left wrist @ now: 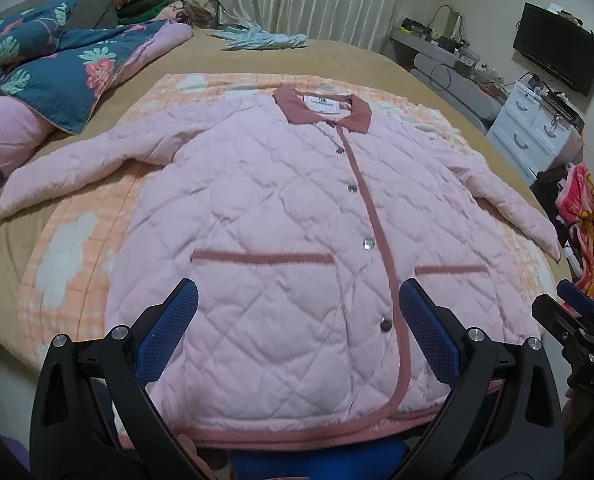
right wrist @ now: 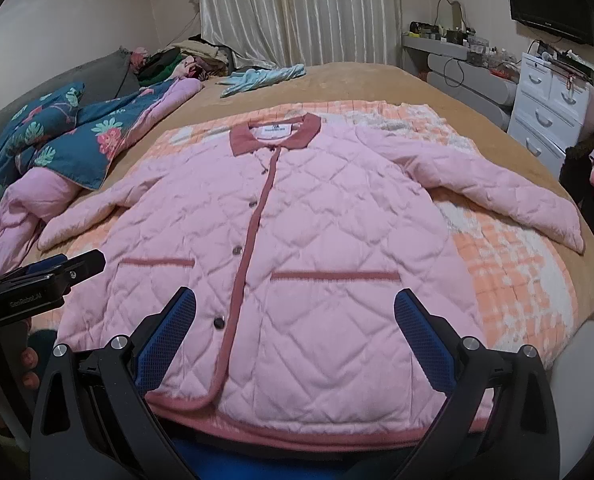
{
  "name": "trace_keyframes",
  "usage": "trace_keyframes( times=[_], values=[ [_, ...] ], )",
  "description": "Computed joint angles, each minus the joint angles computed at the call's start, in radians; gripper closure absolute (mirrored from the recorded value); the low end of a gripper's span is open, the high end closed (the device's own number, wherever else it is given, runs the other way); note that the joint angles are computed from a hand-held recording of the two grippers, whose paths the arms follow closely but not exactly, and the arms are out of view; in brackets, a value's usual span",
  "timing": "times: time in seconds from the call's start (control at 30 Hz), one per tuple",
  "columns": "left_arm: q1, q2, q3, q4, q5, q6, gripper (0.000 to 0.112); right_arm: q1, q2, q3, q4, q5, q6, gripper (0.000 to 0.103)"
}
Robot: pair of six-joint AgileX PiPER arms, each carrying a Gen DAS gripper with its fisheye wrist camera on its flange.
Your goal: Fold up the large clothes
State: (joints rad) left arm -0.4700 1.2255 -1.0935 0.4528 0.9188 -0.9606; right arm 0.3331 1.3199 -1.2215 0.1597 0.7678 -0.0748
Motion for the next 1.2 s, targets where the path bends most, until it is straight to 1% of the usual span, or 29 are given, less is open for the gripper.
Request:
trace_keyframes(
  times=[0.13, 0.3, 0.37, 0.5, 0.67, 0.73, 0.9, 1.03, 1.1, 1.2],
  values=[
    [0.047, 0.044, -0.053, -0.02, -0.008, 0.053, 0.018, -0.002, 0.073, -0.097, 0.008, 0.028, -0.005, 0.004],
    [0.134, 0.103, -0.132, -0.098, -0.028, 0.151, 0.018, 0.01, 0.169, -0.22, -0.009, 0.051, 0.018, 0.004],
    [0.164, 0.136, -0.173, -0.117, -0.018, 0.183, 0.018, 0.013, 0.206, -0.269, -0.019, 0.064, 0.032, 0.004],
    [0.215, 0.188, -0.241, -0.167, -0.029, 0.248, 0.018, 0.012, 0.272, -0.36, -0.016, 0.08, 0.035, 0.004],
    [0.249, 0.258, -0.332, -0.215, -0.021, 0.312, 0.018, 0.004, 0.346, -0.467, -0.013, 0.102, 0.036, 0.004],
    [0.254, 0.294, -0.38, -0.227, -0.002, 0.33, 0.018, -0.004, 0.38, -0.516, -0.008, 0.113, 0.035, 0.004],
    [0.279, 0.382, -0.491, -0.278, 0.017, 0.389, 0.018, -0.032, 0.467, -0.639, -0.006, 0.143, 0.055, 0.004],
    [0.288, 0.443, -0.566, -0.279, 0.018, 0.391, 0.018, -0.063, 0.542, -0.749, -0.003, 0.176, 0.072, 0.004],
    [0.304, 0.483, -0.613, -0.313, 0.023, 0.417, 0.018, -0.08, 0.58, -0.805, -0.008, 0.192, 0.077, 0.004],
    [0.314, 0.543, -0.687, -0.325, 0.038, 0.435, 0.018, -0.107, 0.631, -0.877, -0.014, 0.21, 0.093, 0.004]
  ],
)
